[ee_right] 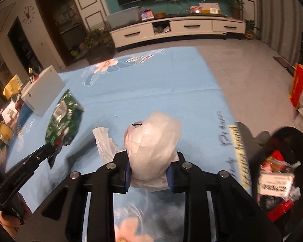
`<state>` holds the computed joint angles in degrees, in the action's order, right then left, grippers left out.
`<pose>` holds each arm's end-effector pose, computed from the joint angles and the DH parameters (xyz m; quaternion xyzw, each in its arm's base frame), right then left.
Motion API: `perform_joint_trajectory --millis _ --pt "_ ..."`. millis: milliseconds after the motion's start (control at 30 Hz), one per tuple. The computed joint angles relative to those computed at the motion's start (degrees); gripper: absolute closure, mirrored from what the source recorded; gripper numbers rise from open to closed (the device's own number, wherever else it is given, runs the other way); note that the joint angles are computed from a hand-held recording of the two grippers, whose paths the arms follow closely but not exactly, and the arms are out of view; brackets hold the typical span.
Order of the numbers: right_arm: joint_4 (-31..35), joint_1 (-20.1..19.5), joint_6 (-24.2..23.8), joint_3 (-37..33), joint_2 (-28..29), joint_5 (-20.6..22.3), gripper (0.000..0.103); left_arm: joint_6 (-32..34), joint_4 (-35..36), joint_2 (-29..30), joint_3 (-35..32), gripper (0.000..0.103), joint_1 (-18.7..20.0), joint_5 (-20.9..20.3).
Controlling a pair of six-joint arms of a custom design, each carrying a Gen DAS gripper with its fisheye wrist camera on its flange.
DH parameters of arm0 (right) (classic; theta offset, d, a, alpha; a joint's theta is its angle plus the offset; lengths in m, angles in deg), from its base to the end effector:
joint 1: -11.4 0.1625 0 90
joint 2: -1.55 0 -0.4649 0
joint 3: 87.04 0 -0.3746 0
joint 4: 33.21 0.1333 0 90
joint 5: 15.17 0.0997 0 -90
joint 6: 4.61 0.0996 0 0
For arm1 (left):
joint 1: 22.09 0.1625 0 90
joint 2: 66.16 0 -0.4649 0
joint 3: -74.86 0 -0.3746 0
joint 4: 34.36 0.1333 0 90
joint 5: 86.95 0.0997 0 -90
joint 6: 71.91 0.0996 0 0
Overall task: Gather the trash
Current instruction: 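Carry the green chip bag and white plastic bag over the black bin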
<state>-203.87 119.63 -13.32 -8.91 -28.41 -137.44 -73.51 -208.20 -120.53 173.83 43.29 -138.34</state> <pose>0.3207 -0.7176 0.0981 0.1392 -0.9150 0.2899 0.2436 -0.0989 -0.6851 0.2801 0.0686 0.8932 -0.3793 0.2314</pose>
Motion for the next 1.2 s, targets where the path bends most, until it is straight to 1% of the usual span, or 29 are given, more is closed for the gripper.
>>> perform_joint_trajectory --millis 100,200,500,900,1200 --pt "-3.3 0.6 0.2 4.9 -3.4 -1.1 0.075 -0.9 -1.9 -2.2 3.6 0.092 -1.7 0.5" --pt "-5.5 1.3 0.3 8.3 -5.6 -2.2 0.075 -1.0 -4.0 -4.0 7.0 0.092 -3.3 1.0" --pt "-11.7 2.8 0.3 16.0 -10.8 -4.0 0.075 -1.1 -8.3 -8.3 14.3 0.092 -9.2 2.8" --pt "-18.8 4.4 -0.8 22.1 -15.3 -5.1 0.075 0.6 -11.6 -10.4 18.4 0.092 -14.7 3.8" --pt "-20.1 4.2 -0.6 23.4 -16.3 -5.1 0.075 1.0 -11.7 -10.8 19.0 0.092 -15.8 3.8"
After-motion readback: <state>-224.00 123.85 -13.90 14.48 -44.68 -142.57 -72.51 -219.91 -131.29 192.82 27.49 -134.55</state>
